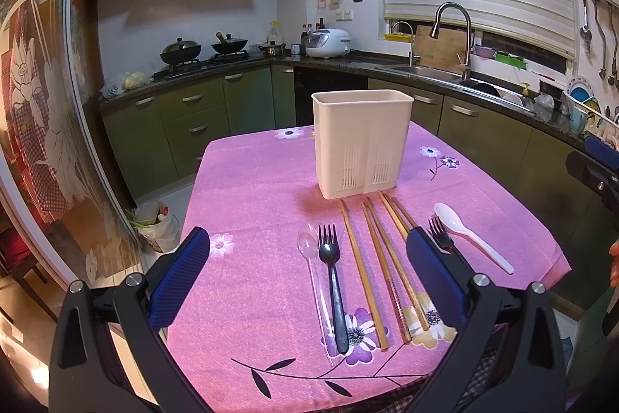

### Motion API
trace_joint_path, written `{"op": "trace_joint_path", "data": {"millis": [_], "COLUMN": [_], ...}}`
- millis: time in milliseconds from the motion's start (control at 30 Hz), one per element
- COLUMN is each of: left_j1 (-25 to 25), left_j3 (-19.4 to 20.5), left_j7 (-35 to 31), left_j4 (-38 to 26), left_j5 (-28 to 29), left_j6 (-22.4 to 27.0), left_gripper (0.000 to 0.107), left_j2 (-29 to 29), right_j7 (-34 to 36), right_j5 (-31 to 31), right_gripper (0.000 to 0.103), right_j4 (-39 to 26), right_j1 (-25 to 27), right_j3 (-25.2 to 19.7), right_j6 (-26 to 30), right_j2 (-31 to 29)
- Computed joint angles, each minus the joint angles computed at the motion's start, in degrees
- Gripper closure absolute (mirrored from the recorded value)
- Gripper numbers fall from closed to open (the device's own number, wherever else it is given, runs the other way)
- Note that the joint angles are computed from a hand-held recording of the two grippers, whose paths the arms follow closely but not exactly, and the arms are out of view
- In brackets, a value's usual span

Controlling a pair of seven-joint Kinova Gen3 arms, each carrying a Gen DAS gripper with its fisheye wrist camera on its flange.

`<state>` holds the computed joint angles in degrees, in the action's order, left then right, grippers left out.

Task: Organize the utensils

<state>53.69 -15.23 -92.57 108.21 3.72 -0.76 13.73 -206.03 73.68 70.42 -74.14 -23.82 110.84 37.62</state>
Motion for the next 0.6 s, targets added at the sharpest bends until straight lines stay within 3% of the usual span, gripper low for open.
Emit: {"op": "trace_joint_path", "data": {"millis": [67,167,300,367,433,533,600], "left_j1": [-0.7,-6.3,-16.2,-18.4,-16.7,-9.5,-7.0], "left_j3": [0.8,6.6,16.5,18.9,17.6,10.8,8.8], "left_j7": [0.1,0.8,2.4,3.9,6.3,12.9,16.2], "left_j4": [-0.4,-2.1,-8.8,-11.8,-14.1,-17.0,-19.5], "left_j5": [0.0,-0.8,-0.2,-0.7,-2.5,-9.4,-12.8], "left_j6": [0.4,2.5,11.0,14.4,16.2,17.1,19.1], "left_gripper": [0.011,0.011,0.011,0.011,0.011,0.011,0.011], "left_j2": [0.2,0.6,4.0,5.9,7.7,10.7,13.1], "right_j7": [0.6,0.1,-1.7,-3.6,-3.6,-3.4,-3.3], "right_j5": [-0.8,-2.0,-4.9,-6.3,-8.1,-9.5,-10.1], "right_gripper": [0.004,0.004,0.004,0.004,0.004,0.004,0.004], "right_j4": [0.0,1.8,4.7,7.3,8.4,9.5,10.1], "right_j1": [-0.2,0.0,0.7,1.6,2.4,2.4,2.0], "right_j3": [1.2,2.3,4.2,4.9,6.0,7.9,9.3], "right_j6": [-0.9,-3.4,-7.3,-11.1,-13.5,-15.9,-16.8], "right_j2": [-0.2,-1.6,-4.2,-6.0,-7.0,-7.5,-7.7]}}
